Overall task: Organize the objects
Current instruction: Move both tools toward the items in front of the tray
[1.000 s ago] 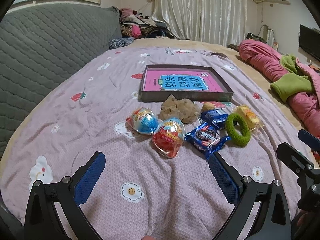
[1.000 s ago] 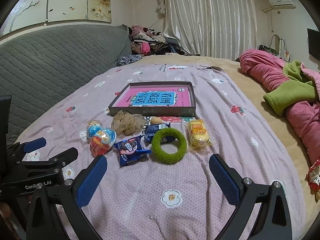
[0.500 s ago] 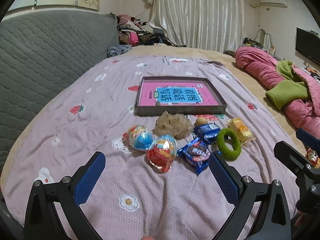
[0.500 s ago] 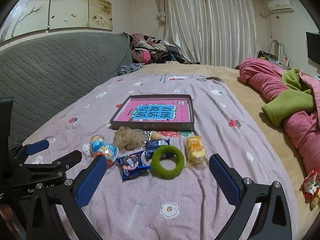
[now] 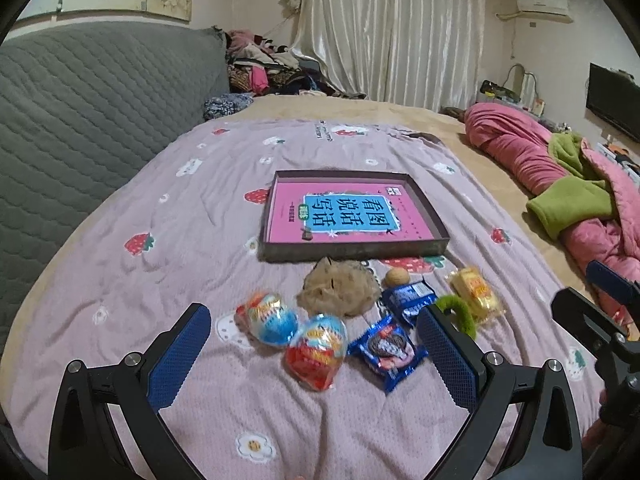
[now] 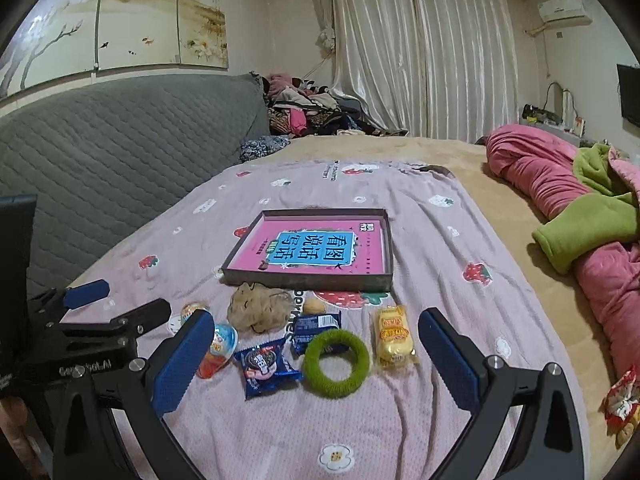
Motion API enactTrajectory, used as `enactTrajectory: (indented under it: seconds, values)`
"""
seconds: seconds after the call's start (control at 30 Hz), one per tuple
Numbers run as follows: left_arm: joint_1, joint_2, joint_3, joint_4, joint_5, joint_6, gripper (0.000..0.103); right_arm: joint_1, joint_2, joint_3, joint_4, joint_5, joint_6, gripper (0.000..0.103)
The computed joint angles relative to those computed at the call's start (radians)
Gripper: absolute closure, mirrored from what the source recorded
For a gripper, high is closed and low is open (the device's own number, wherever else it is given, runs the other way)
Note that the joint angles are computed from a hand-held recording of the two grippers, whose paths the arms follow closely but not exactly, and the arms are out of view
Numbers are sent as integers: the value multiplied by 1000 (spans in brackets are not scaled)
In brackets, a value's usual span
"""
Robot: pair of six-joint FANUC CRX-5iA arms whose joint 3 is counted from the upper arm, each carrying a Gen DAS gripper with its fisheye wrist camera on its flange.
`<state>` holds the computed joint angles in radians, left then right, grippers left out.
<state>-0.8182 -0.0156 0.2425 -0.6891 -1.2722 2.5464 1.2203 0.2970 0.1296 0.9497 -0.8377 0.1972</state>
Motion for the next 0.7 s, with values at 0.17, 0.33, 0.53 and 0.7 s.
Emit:
enactTrajectory:
  seconds: [0.17,0.33,0.53,0.7]
  values:
    - [49,12,17,28,23,-43,0,-23,22,40,-29,14,56,0]
    - [98,16,-12,93,91,-74,0,-36,54,81,-66,12,112,0]
    - [86,66,-20,82,88,-75,0,-41,95,112,-135,-7,167,0]
    - [91,92,-51,102,117,-79,0,-51,124,124,-204,-21,208,0]
